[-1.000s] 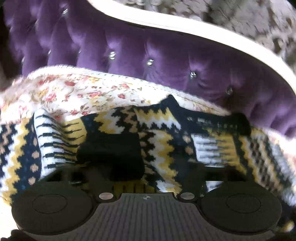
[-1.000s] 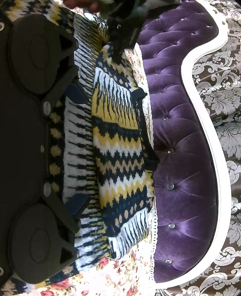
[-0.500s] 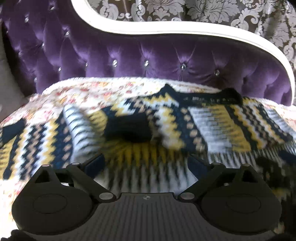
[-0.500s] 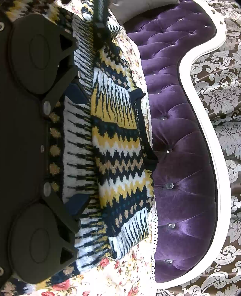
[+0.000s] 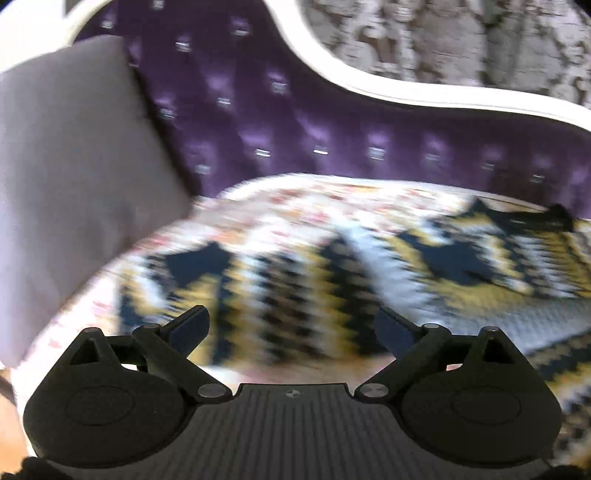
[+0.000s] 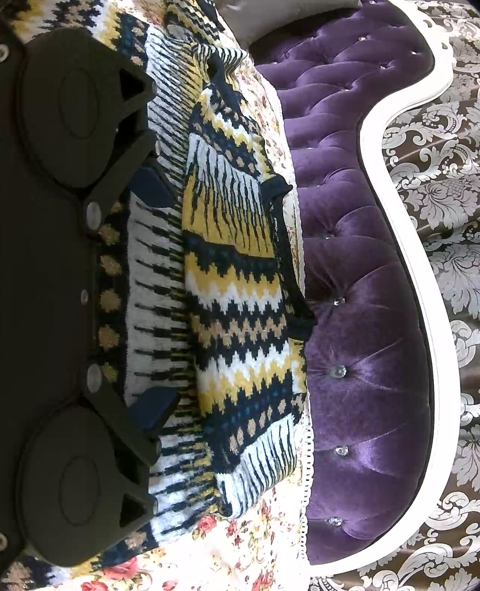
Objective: Fold small clothes
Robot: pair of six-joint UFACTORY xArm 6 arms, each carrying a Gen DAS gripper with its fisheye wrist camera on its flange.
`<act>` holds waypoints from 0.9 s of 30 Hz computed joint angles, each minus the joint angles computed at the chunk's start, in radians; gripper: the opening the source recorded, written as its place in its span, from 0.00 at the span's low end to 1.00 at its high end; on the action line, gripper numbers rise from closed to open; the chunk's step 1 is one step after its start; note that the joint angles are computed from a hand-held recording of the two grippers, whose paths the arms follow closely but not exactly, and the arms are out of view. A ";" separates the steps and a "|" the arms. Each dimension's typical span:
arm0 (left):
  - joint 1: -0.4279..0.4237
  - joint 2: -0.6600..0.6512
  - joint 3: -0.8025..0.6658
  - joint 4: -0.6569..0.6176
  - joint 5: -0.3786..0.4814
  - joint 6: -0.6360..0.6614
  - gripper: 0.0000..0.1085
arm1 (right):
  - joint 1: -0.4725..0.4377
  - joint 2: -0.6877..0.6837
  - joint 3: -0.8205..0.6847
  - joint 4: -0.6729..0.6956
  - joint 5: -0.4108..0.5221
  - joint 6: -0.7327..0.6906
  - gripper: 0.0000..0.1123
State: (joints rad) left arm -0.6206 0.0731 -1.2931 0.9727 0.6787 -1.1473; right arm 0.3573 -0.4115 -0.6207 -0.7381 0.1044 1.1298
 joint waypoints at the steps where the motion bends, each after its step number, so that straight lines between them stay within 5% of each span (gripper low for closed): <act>1: 0.015 0.008 -0.011 0.014 0.021 0.008 0.89 | 0.001 0.001 -0.001 0.000 0.002 -0.001 0.92; 11: 0.104 0.102 -0.074 0.091 0.150 0.084 0.89 | 0.002 0.005 -0.005 0.000 0.009 -0.010 0.92; 17: 0.159 0.120 -0.077 0.092 0.094 0.022 0.90 | 0.002 0.006 -0.005 -0.001 0.008 -0.010 0.92; 18: 0.168 0.124 -0.086 0.062 0.088 0.020 0.85 | 0.003 0.006 -0.005 -0.001 0.009 -0.011 0.92; 19: 0.180 0.122 -0.089 0.023 0.072 0.010 0.63 | 0.003 0.006 -0.005 -0.001 0.009 -0.011 0.92; 22: 0.200 0.119 -0.107 -0.064 0.067 -0.032 0.18 | 0.002 0.006 -0.004 0.000 0.008 -0.014 0.92; 27: 0.225 0.038 -0.047 -0.060 -0.091 -0.137 0.09 | 0.003 0.006 -0.005 0.001 0.008 -0.012 0.92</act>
